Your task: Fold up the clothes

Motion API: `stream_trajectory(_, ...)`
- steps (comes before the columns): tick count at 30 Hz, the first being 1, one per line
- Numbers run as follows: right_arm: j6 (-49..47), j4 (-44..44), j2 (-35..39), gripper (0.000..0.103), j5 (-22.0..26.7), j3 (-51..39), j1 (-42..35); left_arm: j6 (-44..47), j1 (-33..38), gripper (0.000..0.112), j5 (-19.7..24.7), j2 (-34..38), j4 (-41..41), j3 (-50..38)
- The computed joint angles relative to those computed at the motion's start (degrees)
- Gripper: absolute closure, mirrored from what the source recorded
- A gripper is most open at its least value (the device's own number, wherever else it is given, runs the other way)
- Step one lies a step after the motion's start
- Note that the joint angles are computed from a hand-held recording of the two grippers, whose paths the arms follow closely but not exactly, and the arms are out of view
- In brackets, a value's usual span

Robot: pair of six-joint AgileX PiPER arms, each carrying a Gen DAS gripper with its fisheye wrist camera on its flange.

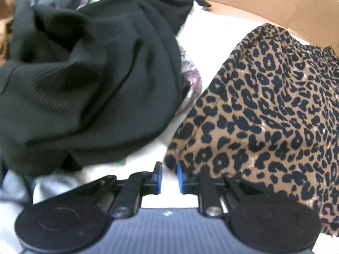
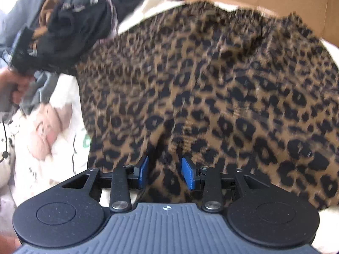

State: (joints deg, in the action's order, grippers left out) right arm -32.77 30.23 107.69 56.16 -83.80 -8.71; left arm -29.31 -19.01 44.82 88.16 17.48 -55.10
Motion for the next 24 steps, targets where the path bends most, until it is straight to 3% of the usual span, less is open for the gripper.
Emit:
stream_trajectory(11, -0.6, -1.2, -1.4, 0.064, 1.4, 2.9, 0.1, 3.6, -6.6, 0.095, 4.4, -3.8, -14.6, -0.7)
stream_trajectory(12, -1.1, -1.1, -1.7, 0.065, 1.2, 3.3, 0.2, 4.3, -7.3, 0.094, 3.8, -3.8, -16.9, -0.3)
stream_trajectory(14, -1.5, -0.9, -2.1, 0.078, 0.9, 3.9, 0.2, 6.0, -8.5, 0.089, 2.5, -3.7, -21.7, 0.6)
stream_trajectory(16, -1.6, -0.8, -2.5, 0.082, 0.7, 4.3, 0.2, 8.7, -9.4, 0.076, 0.1, -4.2, -27.8, 2.1)
stream_trajectory(17, -1.7, -0.5, -2.6, 0.086, 0.8, 4.4, -0.1, 10.6, -10.2, 0.075, -1.0, -4.0, -30.8, 2.4)
stream_trajectory(24, -2.0, 0.4, -3.8, 0.086, 2.0, 5.4, -1.1, 28.7, -12.9, 0.065, -3.0, 1.0, -54.0, 2.0)
